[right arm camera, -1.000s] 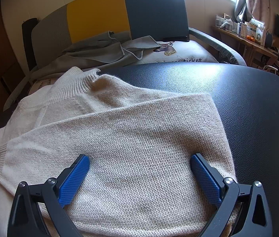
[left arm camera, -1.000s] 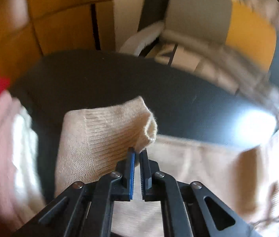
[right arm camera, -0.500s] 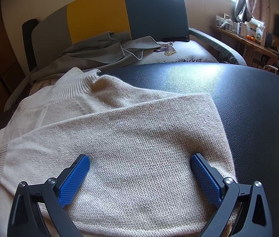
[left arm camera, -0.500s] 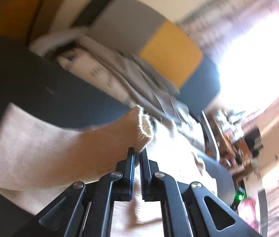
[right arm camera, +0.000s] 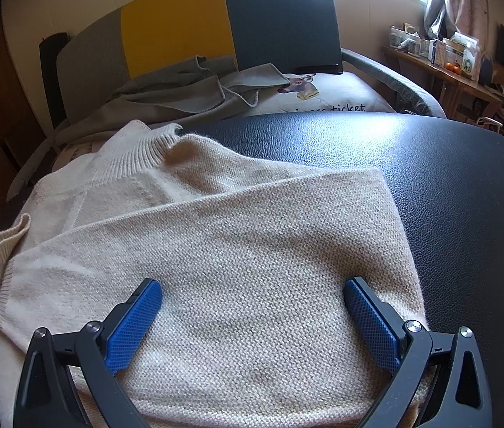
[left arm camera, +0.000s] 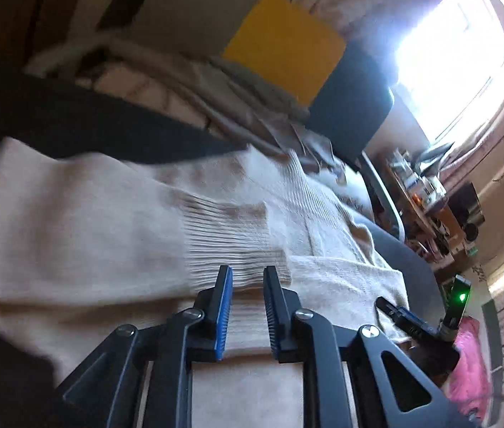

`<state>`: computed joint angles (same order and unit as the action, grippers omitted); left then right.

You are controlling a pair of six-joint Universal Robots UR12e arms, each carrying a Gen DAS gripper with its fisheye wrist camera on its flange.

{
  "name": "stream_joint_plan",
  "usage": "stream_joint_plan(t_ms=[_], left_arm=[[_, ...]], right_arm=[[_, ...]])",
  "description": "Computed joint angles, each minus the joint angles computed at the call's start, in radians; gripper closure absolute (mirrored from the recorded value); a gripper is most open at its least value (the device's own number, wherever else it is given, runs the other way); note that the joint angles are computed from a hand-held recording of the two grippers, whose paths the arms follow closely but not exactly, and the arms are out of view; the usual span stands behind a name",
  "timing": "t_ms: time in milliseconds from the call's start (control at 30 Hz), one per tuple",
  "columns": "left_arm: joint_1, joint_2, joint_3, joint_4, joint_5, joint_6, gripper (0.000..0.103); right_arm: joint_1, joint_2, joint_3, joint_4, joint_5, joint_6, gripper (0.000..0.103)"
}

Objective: Fold clothes
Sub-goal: 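Lay the sleeve cuff across the folded sweater with the left gripper, then grasp the sleeve cuff edge with the right gripper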

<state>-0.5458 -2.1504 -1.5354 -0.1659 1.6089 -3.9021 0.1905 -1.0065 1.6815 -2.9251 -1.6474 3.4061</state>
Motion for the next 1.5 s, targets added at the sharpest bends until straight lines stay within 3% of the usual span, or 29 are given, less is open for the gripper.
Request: stream_joint_plan(t_ms=[33, 100, 233, 300, 333, 367, 500, 600, 800, 867, 1033, 1100, 1167, 1267, 1333, 1500], left_arm=[[0.000, 0.013, -0.025, 0.018, 0.013, -0.003, 0.086], [0.001, 0.033, -0.066, 0.036, 0.033, -0.010, 0.086], [-0.001, 0.050, -0.110, 0.024, 0.061, -0.019, 0.086], [-0.001, 0.052, -0.127, 0.023, 0.049, -0.026, 0.086], [-0.001, 0.052, -0.133, 0.022, 0.044, -0.028, 0.085], [-0.002, 0.050, -0.137, 0.007, 0.044, -0.027, 0.086], [-0.003, 0.044, -0.169, 0.085, 0.037, -0.036, 0.086], [0.003, 0.041, -0.182, 0.123, 0.016, -0.056, 0.086], [0.015, 0.037, -0.204, 0.191, -0.022, -0.090, 0.086], [0.020, 0.035, -0.212, 0.218, -0.036, -0.104, 0.086], [0.026, 0.031, -0.221, 0.253, -0.056, -0.122, 0.086], [0.028, 0.030, -0.225, 0.265, -0.064, -0.129, 0.086], [0.030, 0.031, -0.229, 0.275, -0.070, -0.135, 0.086], [0.031, 0.031, -0.230, 0.279, -0.072, -0.137, 0.086], [0.028, 0.035, -0.231, 0.270, -0.065, -0.133, 0.086], [0.023, 0.048, -0.212, 0.206, -0.061, -0.107, 0.082]], right_arm=[[0.002, -0.003, -0.004, 0.012, -0.001, 0.000, 0.000], [0.006, -0.021, 0.014, -0.062, 0.061, 0.041, 0.001], [-0.001, -0.023, 0.021, -0.192, 0.410, 0.154, 0.002], [0.007, 0.000, -0.006, -0.198, 0.560, 0.204, 0.014], [0.014, 0.013, -0.022, -0.186, 0.603, 0.226, 0.029], [0.020, 0.020, -0.030, -0.177, 0.635, 0.247, 0.036], [0.034, 0.078, -0.068, -0.188, 0.710, 0.403, 0.036], [0.044, 0.117, -0.108, -0.217, 0.736, 0.482, 0.036], [0.060, 0.168, -0.160, -0.251, 0.765, 0.552, 0.033], [0.059, 0.192, -0.174, -0.311, 0.791, 0.599, 0.022], [0.063, 0.184, -0.185, -0.238, 0.808, 0.540, 0.021], [0.066, 0.177, -0.179, -0.238, 0.761, 0.609, 0.039], [0.071, 0.173, -0.172, -0.233, 0.716, 0.640, 0.087], [0.079, 0.168, -0.166, -0.194, 0.662, 0.667, 0.096], [0.083, 0.165, -0.171, -0.169, 0.651, 0.639, 0.096], [0.098, 0.124, -0.196, -0.109, 0.592, 0.419, 0.096]])
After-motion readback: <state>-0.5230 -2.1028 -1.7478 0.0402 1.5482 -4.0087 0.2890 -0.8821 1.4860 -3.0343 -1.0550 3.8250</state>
